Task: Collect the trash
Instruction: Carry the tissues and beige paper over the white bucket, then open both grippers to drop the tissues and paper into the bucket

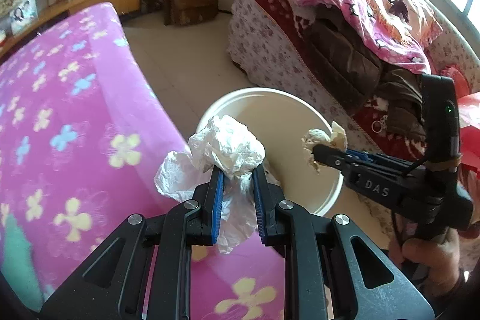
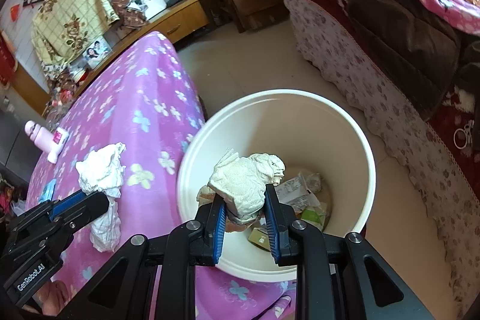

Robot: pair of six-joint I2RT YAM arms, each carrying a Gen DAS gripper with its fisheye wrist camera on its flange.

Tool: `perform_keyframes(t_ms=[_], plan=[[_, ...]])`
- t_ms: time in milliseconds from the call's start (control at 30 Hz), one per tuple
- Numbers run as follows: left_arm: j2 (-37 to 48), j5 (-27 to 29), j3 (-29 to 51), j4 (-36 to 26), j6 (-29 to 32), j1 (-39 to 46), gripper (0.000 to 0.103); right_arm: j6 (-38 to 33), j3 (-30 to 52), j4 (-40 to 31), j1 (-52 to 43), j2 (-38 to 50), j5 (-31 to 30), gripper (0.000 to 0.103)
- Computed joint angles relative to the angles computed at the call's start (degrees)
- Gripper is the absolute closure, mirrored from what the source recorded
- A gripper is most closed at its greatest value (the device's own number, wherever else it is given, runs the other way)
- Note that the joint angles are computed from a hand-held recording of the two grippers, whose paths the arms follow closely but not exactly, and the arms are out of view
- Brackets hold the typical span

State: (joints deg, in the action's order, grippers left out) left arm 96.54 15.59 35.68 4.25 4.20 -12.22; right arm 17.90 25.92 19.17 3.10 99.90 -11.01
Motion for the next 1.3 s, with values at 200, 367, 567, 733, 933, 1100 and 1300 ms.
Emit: perform_keyframes(t_ms=[200,367,567,733,933,1100,1300], plan=[[4.7,-0.4,2.6,1.4,-2.3,-2.2,0.086,-0.4,0.4,1.4,-1.8,2.8,0.2,0.080],[7.0,-1.0,3.8,2.5,-3.0,-3.3,0.086,-0.9,1.2,1.3,-2.7,4.4,0.1,0.080],[8.7,-2.0,4.4,3.7,-3.3,-4.3,0.086,-1.3,1.5,1.3,-3.5,5.2,0.5,0.080],[9.2,-2.2,4.6,4.0,-3.6,-4.6,0.086,-1.6,1.7,1.3,-3.8,5.6,0.4,0.078],[9.1,-2.2,4.3,5.0,-3.9,-4.6,0.083,-1.1,1.6,1.5,-3.5,5.6,1.4,0.064],[9.2,-0.5,4.6,4.7,-4.8,-3.5,0.062,-0.6,1.3,1.8,-4.0,5.3,0.9,0.060],[8.8,0.7,4.3,4.2,-6.0,-2.0,0.055,-0.6,1.5,1.3,-3.6,5.3,0.7,0.060]])
